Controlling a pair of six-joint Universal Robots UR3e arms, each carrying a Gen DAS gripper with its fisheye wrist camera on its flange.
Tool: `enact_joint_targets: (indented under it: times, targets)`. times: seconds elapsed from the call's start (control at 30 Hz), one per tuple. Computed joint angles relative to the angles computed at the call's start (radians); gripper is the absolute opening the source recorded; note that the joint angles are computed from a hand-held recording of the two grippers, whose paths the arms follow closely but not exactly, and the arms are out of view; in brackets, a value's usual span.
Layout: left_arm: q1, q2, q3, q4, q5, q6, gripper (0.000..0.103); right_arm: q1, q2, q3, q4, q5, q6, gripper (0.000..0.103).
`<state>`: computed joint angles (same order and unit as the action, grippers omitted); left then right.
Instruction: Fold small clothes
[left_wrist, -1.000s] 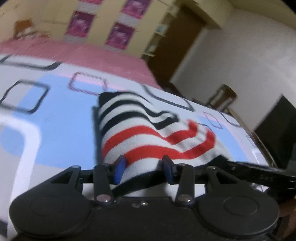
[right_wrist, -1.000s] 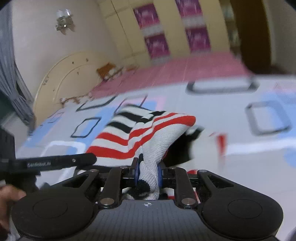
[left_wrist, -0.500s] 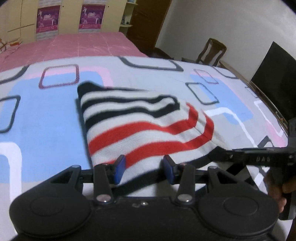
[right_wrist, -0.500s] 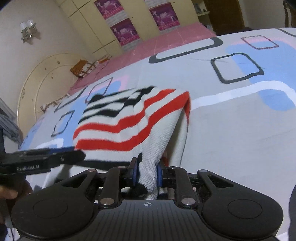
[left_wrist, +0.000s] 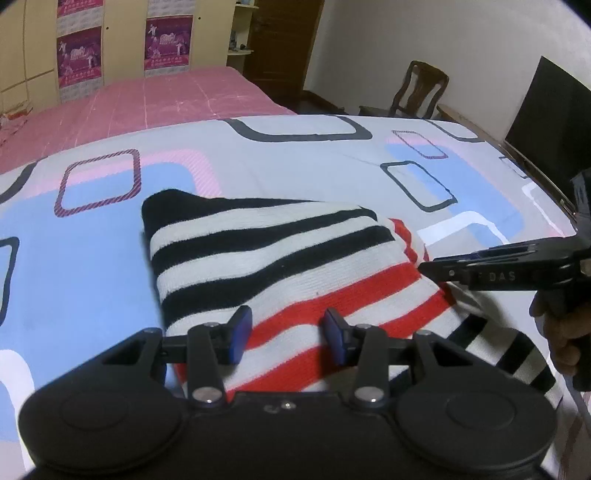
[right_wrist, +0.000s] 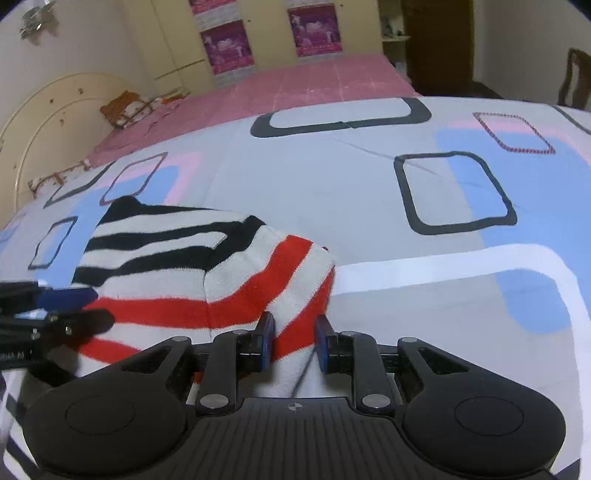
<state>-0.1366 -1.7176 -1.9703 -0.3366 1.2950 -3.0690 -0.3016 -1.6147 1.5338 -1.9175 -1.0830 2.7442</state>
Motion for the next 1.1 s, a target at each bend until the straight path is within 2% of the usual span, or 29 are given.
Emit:
enact_joint_targets:
  times: [0.1,0.17,0.23,0.3,0.33,0.37,0.4,0.43,0.5,0.57,0.73,0.8,0.9,0.97,1.0,1.03,1.1]
  targets:
    - [0.036,0.084,-0.069,0.025,-0.059,-0.026,0.039,-0.083,-0.073,0.037,0.047,0.092,-0.014,0.022]
    - [0.075,0.198,-0.161,0.035,-0.132,-0.017,0.039,-0.164,-0.17,0.048,0.15,0.193,-0.1,0.022]
    - [0.079,0.308,-0.222,-0.004,-0.158,-0.004,0.039,-0.244,-0.26,0.018,0.354,0.264,-0.253,0.022]
    - [0.073,0.416,-0.282,-0.059,-0.184,0.012,0.039,-0.341,-0.338,-0.03,0.613,0.326,-0.458,0.022]
    - [0.058,0.458,-0.308,-0.081,-0.175,0.011,0.039,-0.376,-0.365,-0.051,0.719,0.332,-0.534,0.022]
    - [0.037,0.487,-0.332,-0.091,-0.159,0.005,0.039,-0.419,-0.389,-0.077,0.844,0.331,-0.628,0.019]
    - [0.012,0.504,-0.355,-0.088,-0.127,0.001,0.036,-0.43,-0.404,-0.089,0.904,0.322,-0.676,0.0]
    - [-0.022,0.504,-0.375,-0.061,-0.074,-0.009,0.034,-0.433,-0.415,-0.09,0.942,0.304,-0.715,0.0]
    - [-0.049,0.506,-0.405,-0.043,-0.021,-0.003,0.033,-0.418,-0.455,-0.025,0.915,0.261,-0.737,0.0]
    - [-0.102,0.477,-0.415,-0.01,0.07,0.005,0.028,-0.394,-0.503,0.073,0.81,0.199,-0.718,0.0]
    - [-0.137,0.465,-0.42,0.017,0.123,-0.021,0.028,-0.419,-0.539,0.119,0.81,0.192,-0.752,0.0]
    - [-0.154,0.51,-0.416,-0.03,0.143,-0.046,0.028,-0.45,-0.54,0.072,0.881,0.19,-0.784,0.0]
    - [-0.172,0.618,-0.45,-0.086,0.147,-0.084,0.028,-0.626,-0.545,-0.089,1.214,0.241,-1.021,0.0]
    - [-0.212,0.645,-0.472,-0.102,0.186,-0.125,0.028,-0.689,-0.539,-0.145,1.359,0.245,-1.12,0.0]
    - [-0.227,0.642,-0.483,-0.099,0.205,-0.145,0.028,-0.687,-0.541,-0.139,1.378,0.238,-1.136,0.0]
    - [-0.239,0.634,-0.492,-0.091,0.219,-0.167,0.028,-0.659,-0.554,-0.104,1.336,0.224,-1.112,0.0]
    - [-0.263,0.608,-0.506,-0.056,0.245,-0.209,0.028,-0.552,-0.6,0.03,1.112,0.161,-0.962,0.0]
